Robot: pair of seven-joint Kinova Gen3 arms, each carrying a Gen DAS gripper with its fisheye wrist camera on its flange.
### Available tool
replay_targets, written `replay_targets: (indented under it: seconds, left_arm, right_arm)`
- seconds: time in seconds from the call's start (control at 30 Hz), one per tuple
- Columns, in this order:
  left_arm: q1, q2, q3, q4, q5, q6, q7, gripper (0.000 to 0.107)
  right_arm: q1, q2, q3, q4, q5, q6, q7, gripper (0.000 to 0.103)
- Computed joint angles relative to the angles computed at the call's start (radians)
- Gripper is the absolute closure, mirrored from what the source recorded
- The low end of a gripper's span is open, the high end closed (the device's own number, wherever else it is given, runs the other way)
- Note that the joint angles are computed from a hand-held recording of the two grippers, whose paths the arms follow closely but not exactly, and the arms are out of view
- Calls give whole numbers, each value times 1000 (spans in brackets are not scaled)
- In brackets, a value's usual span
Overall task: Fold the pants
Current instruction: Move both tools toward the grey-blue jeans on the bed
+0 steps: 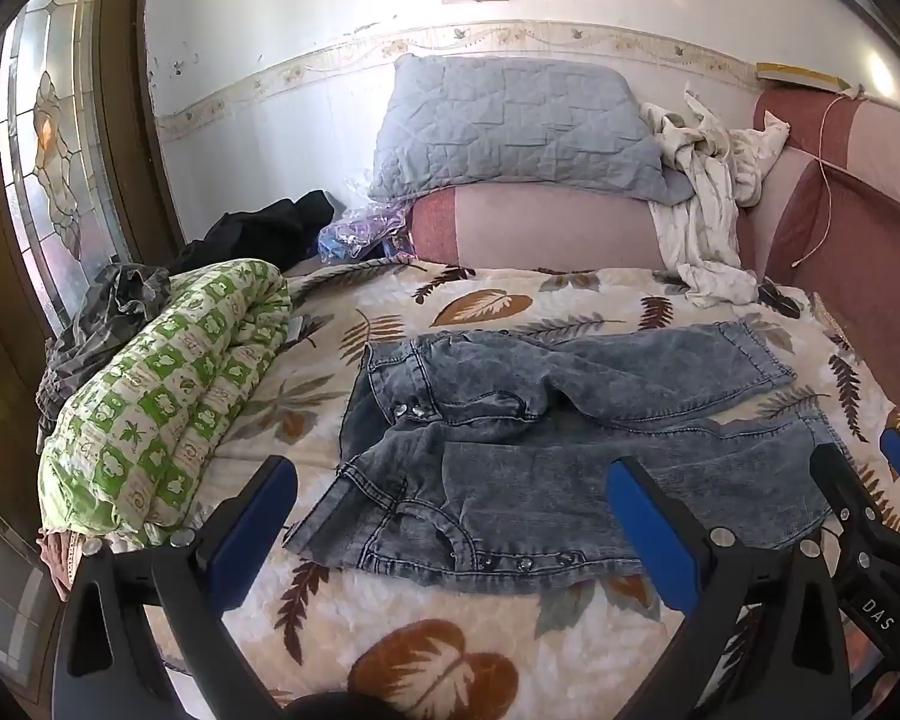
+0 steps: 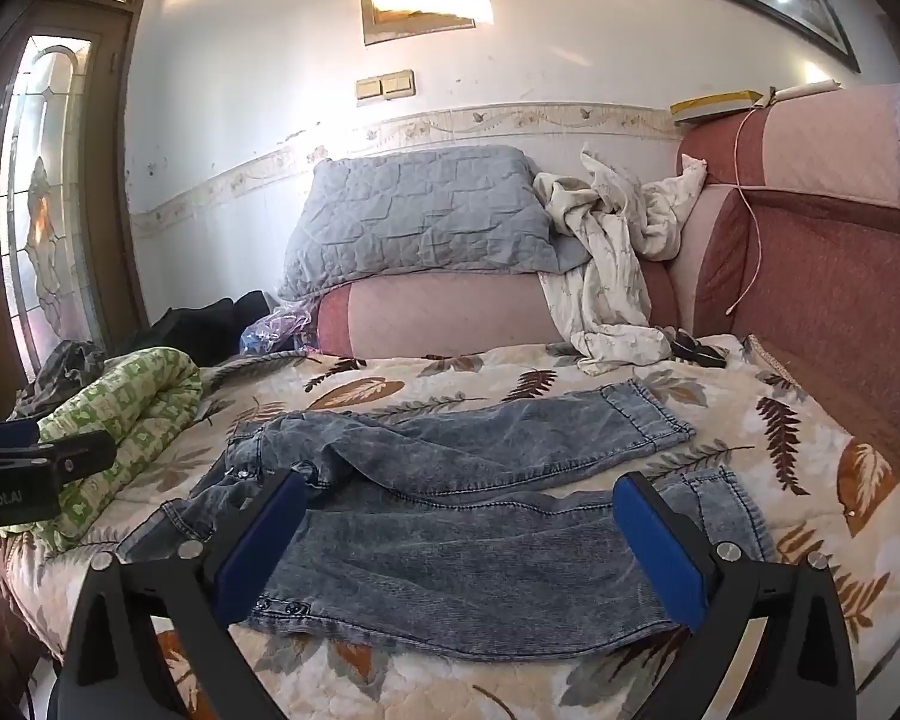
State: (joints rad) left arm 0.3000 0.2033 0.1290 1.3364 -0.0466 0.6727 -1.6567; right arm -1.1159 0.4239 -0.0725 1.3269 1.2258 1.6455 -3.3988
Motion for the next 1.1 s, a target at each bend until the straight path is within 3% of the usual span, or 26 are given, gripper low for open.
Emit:
replay_targets:
  seconds: [0.27,0.5,0.7,1.0,1.1]
  left_arm:
    - [17,62,-4,-56,-19,38,10,5]
    - [25,62,-8,-17,-21,7,14,5]
    - [34,111,-8,-97,-27,106,4,5]
    - [50,146,-21,-109,-44,66,-4,5]
    - [24,200,-2,-198,-9,149,-49,5]
  right_arm:
    - [26,-1,0,4,-25,-28,5,0]
    - [49,-6,2,16,-53,-50,-1,0]
    - [71,-4,3,18,-75,-74,9,0]
    - [96,-7,9,18,-100,-99,28,0]
    - [132,-35,8,28,-126,-135,52,0]
